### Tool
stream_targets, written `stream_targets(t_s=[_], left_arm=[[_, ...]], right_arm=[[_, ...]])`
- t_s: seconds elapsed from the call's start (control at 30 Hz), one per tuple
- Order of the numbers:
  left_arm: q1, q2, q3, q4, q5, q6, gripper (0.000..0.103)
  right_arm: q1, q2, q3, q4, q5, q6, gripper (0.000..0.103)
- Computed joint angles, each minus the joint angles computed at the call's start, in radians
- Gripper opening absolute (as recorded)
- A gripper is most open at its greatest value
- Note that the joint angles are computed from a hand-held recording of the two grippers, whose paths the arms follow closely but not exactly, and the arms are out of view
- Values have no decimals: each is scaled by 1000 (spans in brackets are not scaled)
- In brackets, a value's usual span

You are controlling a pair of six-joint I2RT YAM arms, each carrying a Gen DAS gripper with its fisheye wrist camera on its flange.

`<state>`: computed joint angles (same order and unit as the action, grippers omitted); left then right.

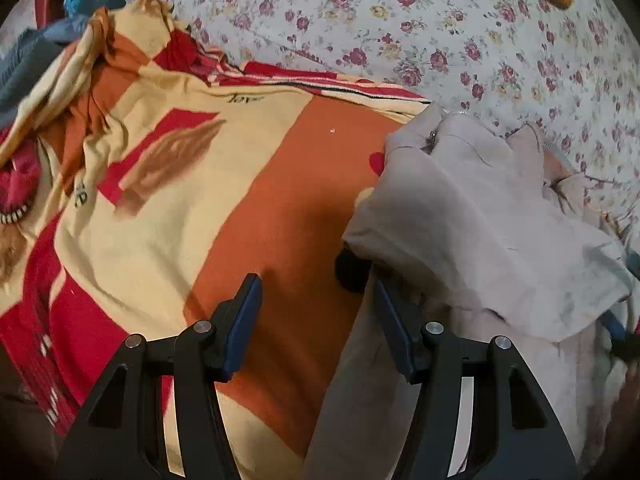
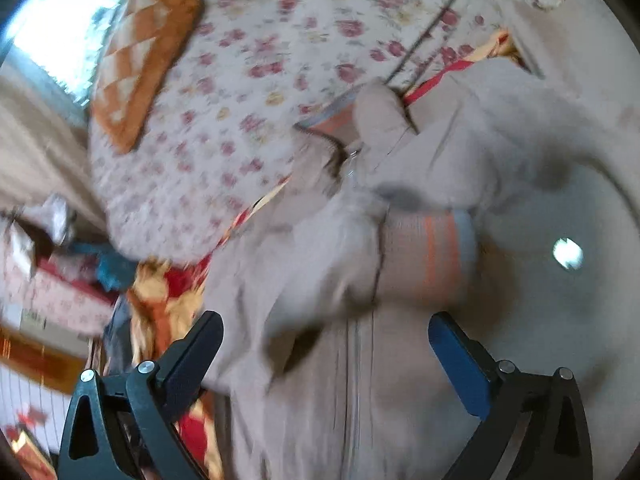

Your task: Fold large clothes

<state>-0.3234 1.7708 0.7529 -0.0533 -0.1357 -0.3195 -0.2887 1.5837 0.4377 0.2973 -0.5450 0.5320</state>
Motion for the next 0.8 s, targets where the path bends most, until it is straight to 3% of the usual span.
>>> stream_targets(t_s=[0.03,0.1,0.13,0.17,0.37,0.43,0.57,0.6,0.67,0.7,0.8], left_arm=[[-1,-3,3,-6,1,3,58],[13,4,7,-20,9,8,58],[24,12,10,-21,17,11,58],[44,8,6,-25,30,22,58],[54,11,18,-26,43,0,58],[38,26,27,-27,31,-8,58],[5,10,11,-17,26,0,58],[-1,-4,1,-19,28,9,58],[-10,-22,-18,-14,31,25,58],[-12,-17,-15,-15,32,29,58],[-17,30,26,-20,34,24,58]], right_arm=[[5,67,35,20,16,10,95],[18,108,89,7,86,-9,57],[22,84,107,-28,117,-54,26],[11,40,115,-67,122,-107,23],[-97,-288,-84,-65,267,-297,22],[-121,-220,-87,-65,312,-358,23],[-185,-20,-19,-98,235,-411,22],[-200,-14,-18,-102,234,-423,25],[-222,-26,24,-227,234,-443,49],[-253,-70,39,-317,220,-451,50],[-316,-275,-5,-437,199,-497,58]])
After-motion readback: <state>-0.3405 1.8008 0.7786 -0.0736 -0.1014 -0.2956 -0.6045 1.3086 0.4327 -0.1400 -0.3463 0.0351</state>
